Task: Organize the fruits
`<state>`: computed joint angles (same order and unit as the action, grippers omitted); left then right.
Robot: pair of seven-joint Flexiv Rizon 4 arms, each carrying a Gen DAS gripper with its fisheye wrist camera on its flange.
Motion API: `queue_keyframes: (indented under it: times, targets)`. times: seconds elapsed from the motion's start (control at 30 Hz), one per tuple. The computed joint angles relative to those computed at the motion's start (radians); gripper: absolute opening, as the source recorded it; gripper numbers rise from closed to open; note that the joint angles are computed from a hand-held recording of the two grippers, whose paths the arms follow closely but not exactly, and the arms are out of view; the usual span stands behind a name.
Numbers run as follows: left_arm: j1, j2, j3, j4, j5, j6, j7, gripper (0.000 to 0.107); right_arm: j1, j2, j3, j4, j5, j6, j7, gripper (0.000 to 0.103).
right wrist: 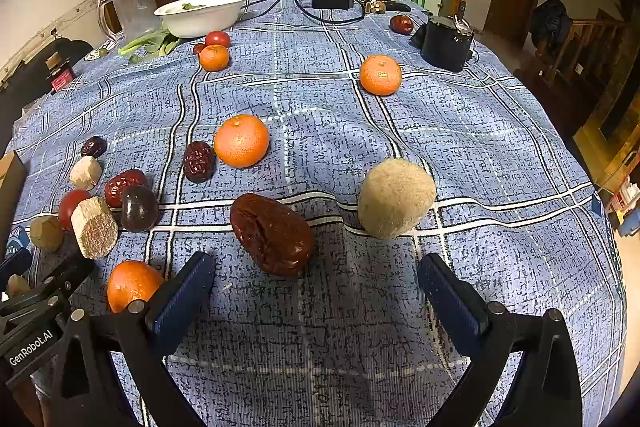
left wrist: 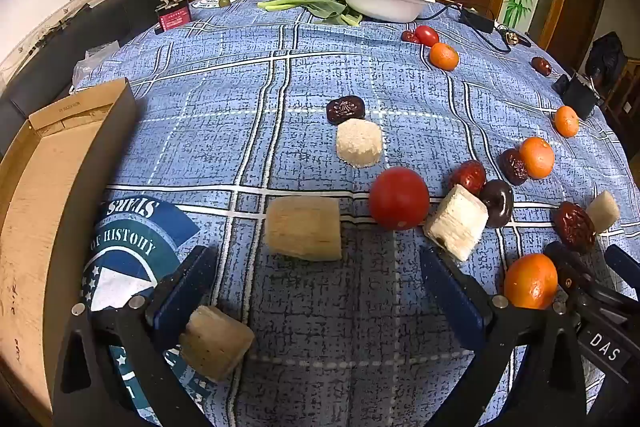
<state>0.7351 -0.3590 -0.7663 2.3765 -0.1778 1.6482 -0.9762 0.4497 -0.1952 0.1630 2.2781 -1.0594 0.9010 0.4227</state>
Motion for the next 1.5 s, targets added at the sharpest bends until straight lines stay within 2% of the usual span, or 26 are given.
queue_keyframes:
  times: [1.0,1.27,1.37,1.5]
  targets:
    - [0.000,0.001,-0.001,0.000,-0.003,-0.003,0.004,0.103,0.000,0.000,0.000,0.000,0.002,0.000,-0.002,0.102]
    - [-0.022,0.031,0.020,-0.021,-0.068,-0.104,0.092,0.103,0.002,-0.001,0.004,-0.002,0.016,-0.002,-0.005,0.102]
    - [-0.043,0.027,0.028,-0.017,-0.103,-0.089,0.116,0.103,0.007,0.008,0.017,-0.003,0.067,-0.011,-0.026,0.102]
    - [-0.022,0.035,-0.005,0.000,-0.157,-0.081,0.168,0.103,0.022,0.008,0.024,-0.010,0.108,-0.028,-0.036,0.102]
